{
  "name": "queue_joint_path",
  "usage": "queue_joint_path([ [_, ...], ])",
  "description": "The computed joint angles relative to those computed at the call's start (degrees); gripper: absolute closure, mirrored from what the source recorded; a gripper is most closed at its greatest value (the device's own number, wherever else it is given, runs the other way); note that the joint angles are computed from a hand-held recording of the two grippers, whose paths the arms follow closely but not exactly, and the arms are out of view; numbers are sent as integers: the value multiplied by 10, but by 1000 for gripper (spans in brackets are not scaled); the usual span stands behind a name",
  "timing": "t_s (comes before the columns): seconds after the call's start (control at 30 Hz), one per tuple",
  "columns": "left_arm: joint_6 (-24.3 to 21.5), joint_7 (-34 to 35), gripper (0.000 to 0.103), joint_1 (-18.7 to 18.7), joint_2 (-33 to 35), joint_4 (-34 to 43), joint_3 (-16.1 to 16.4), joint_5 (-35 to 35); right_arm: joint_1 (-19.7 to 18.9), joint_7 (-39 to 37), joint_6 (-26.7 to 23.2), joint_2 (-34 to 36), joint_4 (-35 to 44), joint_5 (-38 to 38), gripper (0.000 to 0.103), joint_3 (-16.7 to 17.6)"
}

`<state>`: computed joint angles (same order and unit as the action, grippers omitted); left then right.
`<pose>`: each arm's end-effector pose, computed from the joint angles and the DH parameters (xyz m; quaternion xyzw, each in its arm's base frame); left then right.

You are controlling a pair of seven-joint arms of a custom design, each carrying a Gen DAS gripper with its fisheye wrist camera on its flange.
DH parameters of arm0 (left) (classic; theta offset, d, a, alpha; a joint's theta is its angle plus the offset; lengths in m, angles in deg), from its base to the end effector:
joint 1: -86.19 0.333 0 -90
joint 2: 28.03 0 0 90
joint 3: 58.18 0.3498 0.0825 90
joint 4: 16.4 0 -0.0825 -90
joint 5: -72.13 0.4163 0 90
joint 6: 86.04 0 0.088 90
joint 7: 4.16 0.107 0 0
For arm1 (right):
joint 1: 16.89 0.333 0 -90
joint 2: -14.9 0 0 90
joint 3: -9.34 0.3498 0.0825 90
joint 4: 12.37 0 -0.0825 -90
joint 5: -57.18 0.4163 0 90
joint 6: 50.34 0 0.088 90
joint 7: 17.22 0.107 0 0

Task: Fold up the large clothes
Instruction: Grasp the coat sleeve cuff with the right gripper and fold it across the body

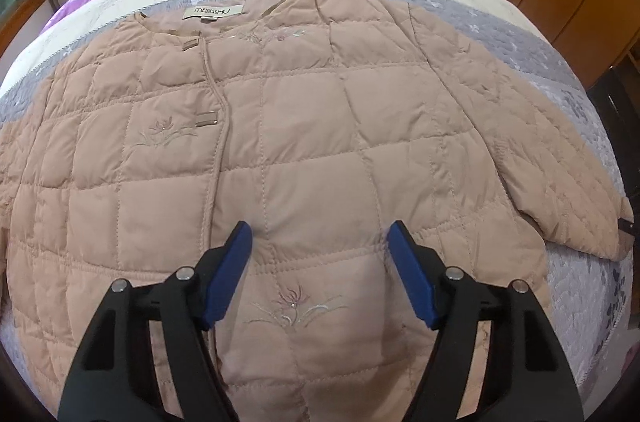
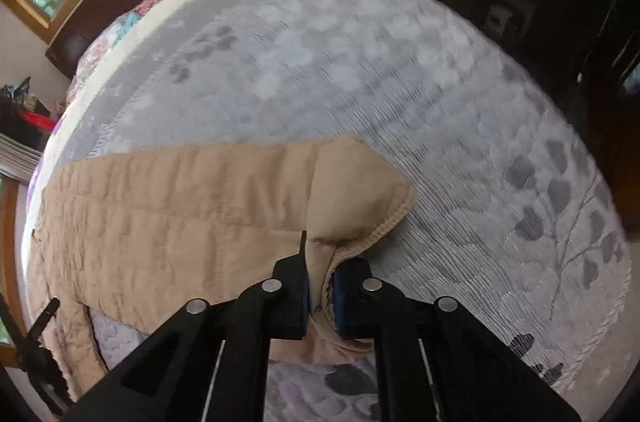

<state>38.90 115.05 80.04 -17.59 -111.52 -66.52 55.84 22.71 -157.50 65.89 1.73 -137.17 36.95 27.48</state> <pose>0.6637 -0.1744 0.5611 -0.4414 0.8703 -0.2134 0.0462 0.2855 0.4319 0.5145 -0.2218 0.9549 -0.1056 0.1669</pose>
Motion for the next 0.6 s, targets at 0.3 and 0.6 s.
queue_joint_path([
  [0.3, -26, 9, 45, 19, 0, 15, 5, -34, -2, -37, 3, 88, 147, -161, 94, 10],
  [0.6, -31, 32, 45, 31, 0, 18, 7, -50, 23, -226, 53, 292, 386, -179, 94, -44],
])
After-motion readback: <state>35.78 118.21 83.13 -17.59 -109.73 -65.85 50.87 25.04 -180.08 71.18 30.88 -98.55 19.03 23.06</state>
